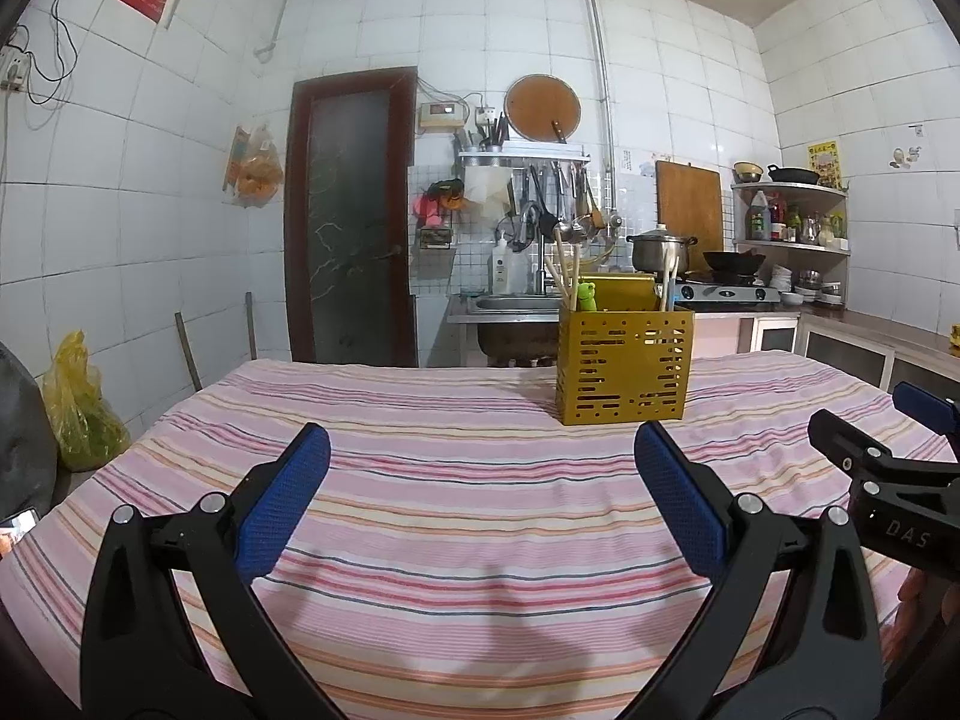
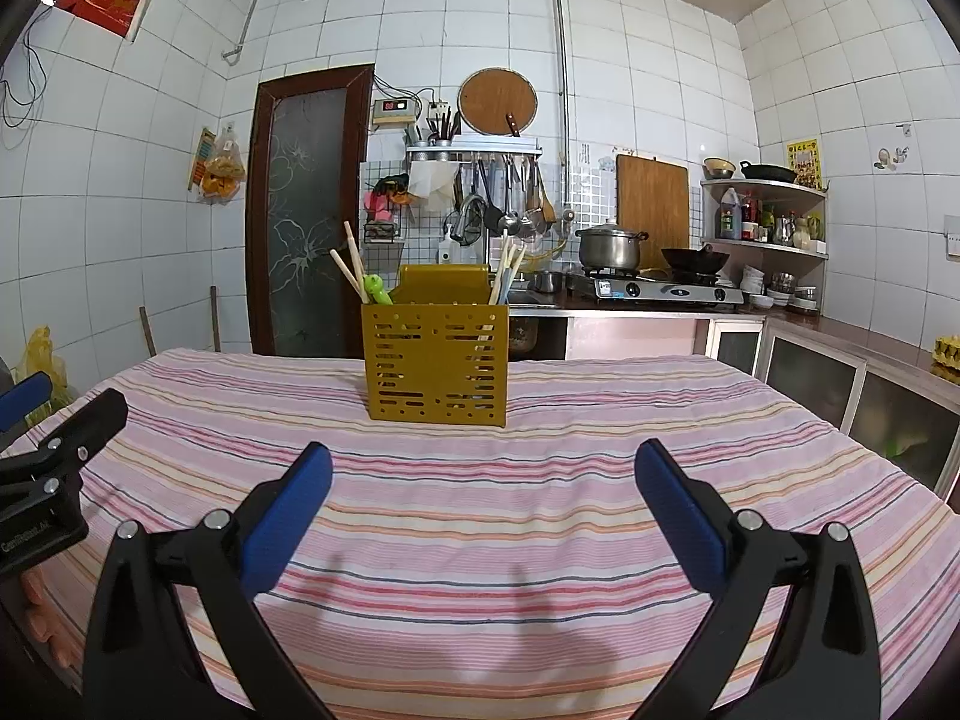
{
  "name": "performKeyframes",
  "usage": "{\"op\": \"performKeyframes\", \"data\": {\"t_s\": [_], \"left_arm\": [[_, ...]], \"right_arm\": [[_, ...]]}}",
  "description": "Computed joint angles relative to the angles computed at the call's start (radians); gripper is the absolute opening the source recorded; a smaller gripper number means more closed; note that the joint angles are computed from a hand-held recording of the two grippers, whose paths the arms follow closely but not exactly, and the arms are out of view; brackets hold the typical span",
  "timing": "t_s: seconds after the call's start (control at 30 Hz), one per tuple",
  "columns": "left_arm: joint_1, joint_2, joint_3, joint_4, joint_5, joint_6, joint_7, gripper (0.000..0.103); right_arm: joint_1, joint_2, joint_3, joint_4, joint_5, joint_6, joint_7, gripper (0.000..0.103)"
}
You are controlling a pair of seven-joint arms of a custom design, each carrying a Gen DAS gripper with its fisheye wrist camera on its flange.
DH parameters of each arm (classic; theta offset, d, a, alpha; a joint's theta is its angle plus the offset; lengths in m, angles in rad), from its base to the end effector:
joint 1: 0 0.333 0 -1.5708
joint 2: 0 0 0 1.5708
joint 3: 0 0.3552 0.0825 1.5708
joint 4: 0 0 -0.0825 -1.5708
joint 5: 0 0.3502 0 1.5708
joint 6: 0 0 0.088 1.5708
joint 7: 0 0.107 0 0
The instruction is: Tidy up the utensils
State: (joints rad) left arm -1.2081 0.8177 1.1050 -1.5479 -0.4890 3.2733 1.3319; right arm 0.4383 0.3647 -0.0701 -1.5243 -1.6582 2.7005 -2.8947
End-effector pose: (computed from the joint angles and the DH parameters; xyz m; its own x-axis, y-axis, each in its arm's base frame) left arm 0.6428 -0.3161 0.5600 -0.0240 -0.9995 -0.0190 -0.1884 0.0232 -0.9818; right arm 0.6270 0.2875 0.5590 -0.0887 -0.9960 -0.0070 -0.2346 0.0277 -0.9717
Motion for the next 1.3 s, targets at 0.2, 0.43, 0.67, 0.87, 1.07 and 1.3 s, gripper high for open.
{"op": "performKeyframes", "data": {"t_s": [0.2,0.43,0.67,0.87,1.07,1.3], "left_arm": [[0.0,-0.002,-0.003,-0.001,-0.003,0.0,0.005,0.098],[0.001,-0.004,-0.005,-0.001,-0.003,0.001,0.006,0.098],[-0.002,-0.004,-0.003,-0.003,-0.001,0.0,0.0,0.098],[0.0,-0.005,-0.006,-0.004,0.0,-0.001,0.0,0.098],[0.003,-0.011,-0.013,-0.008,0.003,0.0,0.0,0.098],[0.004,-0.013,-0.014,-0.006,0.006,-0.003,-0.003,0.098]], "right_arm": [[0.001,-0.001,-0.001,-0.002,-0.003,-0.003,0.004,0.099],[0.001,0.0,0.0,0.0,-0.002,-0.006,0.0,0.099],[0.001,-0.003,0.0,-0.005,-0.005,-0.008,0.007,0.099],[0.0,-0.004,0.001,-0.007,-0.004,-0.009,0.006,0.099],[0.0,-0.004,0.001,-0.007,-0.005,-0.01,0.005,0.099],[-0.001,-0.006,0.002,-0.009,-0.006,-0.009,0.007,0.099]]}}
